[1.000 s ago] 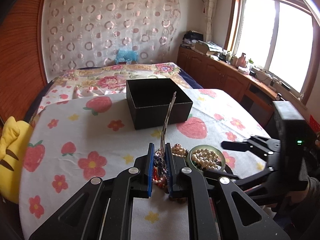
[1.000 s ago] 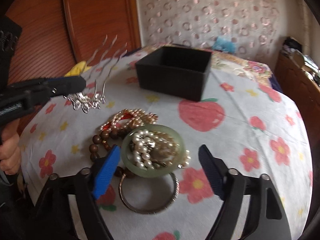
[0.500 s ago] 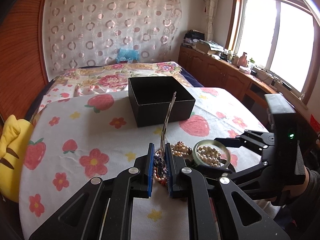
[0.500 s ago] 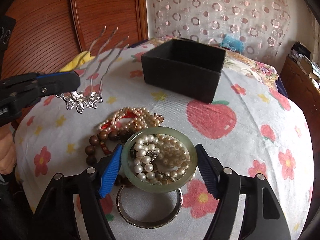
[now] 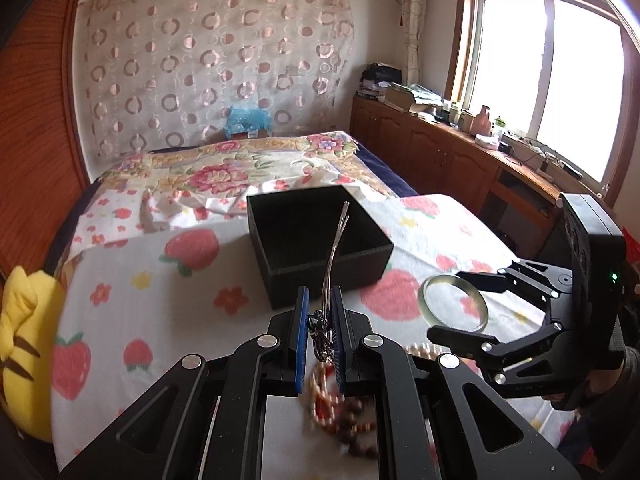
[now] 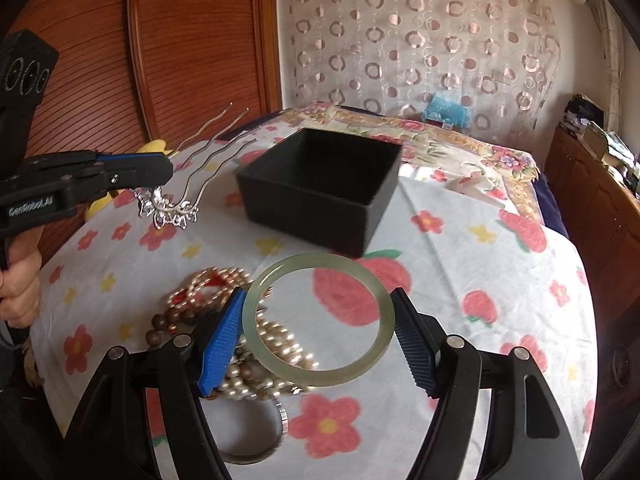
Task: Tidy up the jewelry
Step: 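Lift the silver comb toward the black box with the left tool while the right tool grasps the jade bangle, then lower the comb and jade bangle into the black box and open both tools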
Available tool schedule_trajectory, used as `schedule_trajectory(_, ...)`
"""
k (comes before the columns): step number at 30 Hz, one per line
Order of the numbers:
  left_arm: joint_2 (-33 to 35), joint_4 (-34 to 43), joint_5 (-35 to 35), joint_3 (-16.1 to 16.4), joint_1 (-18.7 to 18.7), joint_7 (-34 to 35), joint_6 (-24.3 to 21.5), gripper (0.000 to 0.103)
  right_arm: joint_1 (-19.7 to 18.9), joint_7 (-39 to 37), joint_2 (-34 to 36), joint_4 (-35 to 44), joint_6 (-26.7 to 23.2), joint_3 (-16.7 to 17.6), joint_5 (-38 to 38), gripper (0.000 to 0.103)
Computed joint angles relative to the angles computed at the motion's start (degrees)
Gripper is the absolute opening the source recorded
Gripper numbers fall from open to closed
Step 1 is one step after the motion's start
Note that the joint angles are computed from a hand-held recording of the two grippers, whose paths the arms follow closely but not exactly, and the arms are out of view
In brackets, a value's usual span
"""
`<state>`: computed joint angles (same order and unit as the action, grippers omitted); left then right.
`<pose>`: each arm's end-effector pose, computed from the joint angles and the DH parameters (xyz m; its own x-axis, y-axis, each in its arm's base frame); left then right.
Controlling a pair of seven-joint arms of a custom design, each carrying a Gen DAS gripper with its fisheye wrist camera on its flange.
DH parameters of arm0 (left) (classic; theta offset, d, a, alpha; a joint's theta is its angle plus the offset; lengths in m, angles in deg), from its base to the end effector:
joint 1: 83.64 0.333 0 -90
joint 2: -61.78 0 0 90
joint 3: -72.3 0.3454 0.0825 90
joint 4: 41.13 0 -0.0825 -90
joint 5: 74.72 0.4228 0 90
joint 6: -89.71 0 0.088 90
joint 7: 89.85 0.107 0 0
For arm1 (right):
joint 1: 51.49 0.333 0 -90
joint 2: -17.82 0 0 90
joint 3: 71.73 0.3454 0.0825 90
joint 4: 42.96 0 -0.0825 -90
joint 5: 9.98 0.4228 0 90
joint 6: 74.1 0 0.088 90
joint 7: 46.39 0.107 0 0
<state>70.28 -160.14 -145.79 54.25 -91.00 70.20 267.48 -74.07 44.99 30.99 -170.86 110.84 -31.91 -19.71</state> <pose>0.5980 -0.1893 0.4255 -0.4412 -0.8936 0.0822 -0.5780 0.2129 -0.7878 0.5954 0.1846 0.3907 0.3868 -0.9208 -0.0499 -0.6376 -0.2280 -0.7359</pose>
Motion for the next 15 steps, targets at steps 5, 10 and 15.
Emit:
schedule_trajectory(5, 2.6, 3.7, 9.6, 0.6, -0.8, -8.0, 0.0, 0.009, -3.2, -1.2, 1.0, 1.4, -0.3, 2.6, 0.5, 0.075)
schedule_trajectory(10, 5.8, 7.8, 19.7, 1.6, -1.0, -16.7, -1.0, 0.009, -1.6, -2.9, 3.3, 5.2, -1.8, 0.6, 0.9, 0.075)
schedule_trajectory(15, 10.8, 13.0, 32.7, 6.6, -4.2, -29.1, -3.2, 0.009, 2.8, -5.6, 5.5, 9.6, -3.8, -3.8, 3.0, 0.075)
